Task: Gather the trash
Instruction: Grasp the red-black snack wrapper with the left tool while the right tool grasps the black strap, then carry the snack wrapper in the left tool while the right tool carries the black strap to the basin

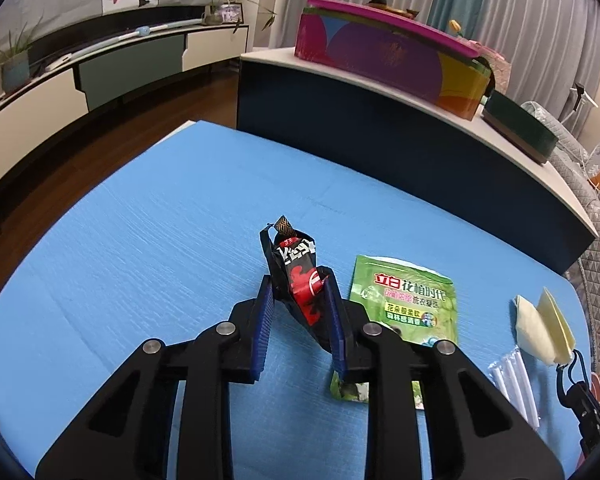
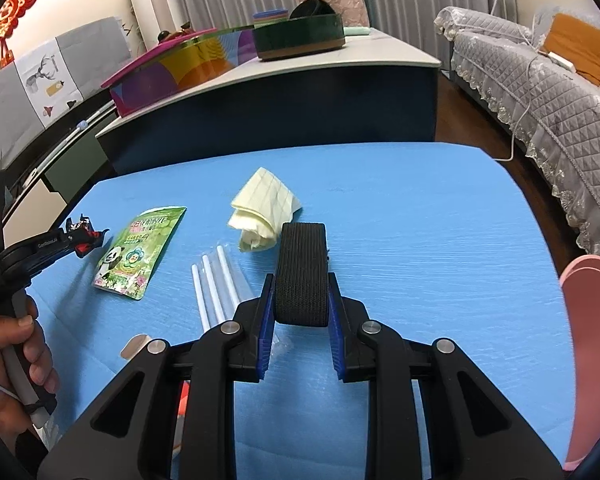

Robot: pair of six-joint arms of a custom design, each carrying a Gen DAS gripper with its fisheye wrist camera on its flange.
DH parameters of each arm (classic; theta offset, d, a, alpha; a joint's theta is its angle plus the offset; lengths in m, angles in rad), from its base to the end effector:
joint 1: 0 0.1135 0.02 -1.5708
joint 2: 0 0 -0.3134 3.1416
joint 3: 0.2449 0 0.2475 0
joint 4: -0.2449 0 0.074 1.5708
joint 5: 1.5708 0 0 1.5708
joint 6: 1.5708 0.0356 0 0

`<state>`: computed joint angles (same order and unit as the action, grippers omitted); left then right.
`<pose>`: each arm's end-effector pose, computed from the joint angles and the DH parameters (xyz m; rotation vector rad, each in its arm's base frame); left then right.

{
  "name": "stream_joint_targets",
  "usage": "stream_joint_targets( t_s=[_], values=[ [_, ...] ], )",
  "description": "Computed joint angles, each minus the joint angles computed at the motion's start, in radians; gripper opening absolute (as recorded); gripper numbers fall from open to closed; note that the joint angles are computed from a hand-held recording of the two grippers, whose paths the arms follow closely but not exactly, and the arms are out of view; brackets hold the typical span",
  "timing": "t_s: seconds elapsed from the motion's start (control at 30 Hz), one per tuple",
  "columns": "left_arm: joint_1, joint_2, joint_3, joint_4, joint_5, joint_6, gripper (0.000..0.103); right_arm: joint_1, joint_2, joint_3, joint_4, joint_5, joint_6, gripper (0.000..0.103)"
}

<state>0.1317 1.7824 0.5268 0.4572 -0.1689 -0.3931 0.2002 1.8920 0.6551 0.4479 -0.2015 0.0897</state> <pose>0.2901 0.0445 0.1321 -0.6890 2.2529 0.0728 0.3230 0.0728 0.1264 -0.2294 2.3604 0.3781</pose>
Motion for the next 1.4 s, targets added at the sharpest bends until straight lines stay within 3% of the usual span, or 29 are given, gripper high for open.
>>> stream_joint_targets(
  t_s=[0.7, 1.13, 1.4],
  values=[
    [-0.111, -0.323, -0.128, -0.074, -0.021, 0.020, 0.025, -0.090, -0.343, -0.158, -0.062, 0.004, -0.052, 0.024],
    [-0.268, -0.456, -0.138, -0.142, -0.071, 0.027, 0.025, -0.258, -0.629, -0.122, -0.302, -0.093, -0.106, 0.024],
    [-0.387, -0.471, -0.121, -0.158, -0.121, 0.018, 0.025, -0.403, -0.713, -0.083, -0.409, -0.165, -0.194, 0.024]
  ],
)
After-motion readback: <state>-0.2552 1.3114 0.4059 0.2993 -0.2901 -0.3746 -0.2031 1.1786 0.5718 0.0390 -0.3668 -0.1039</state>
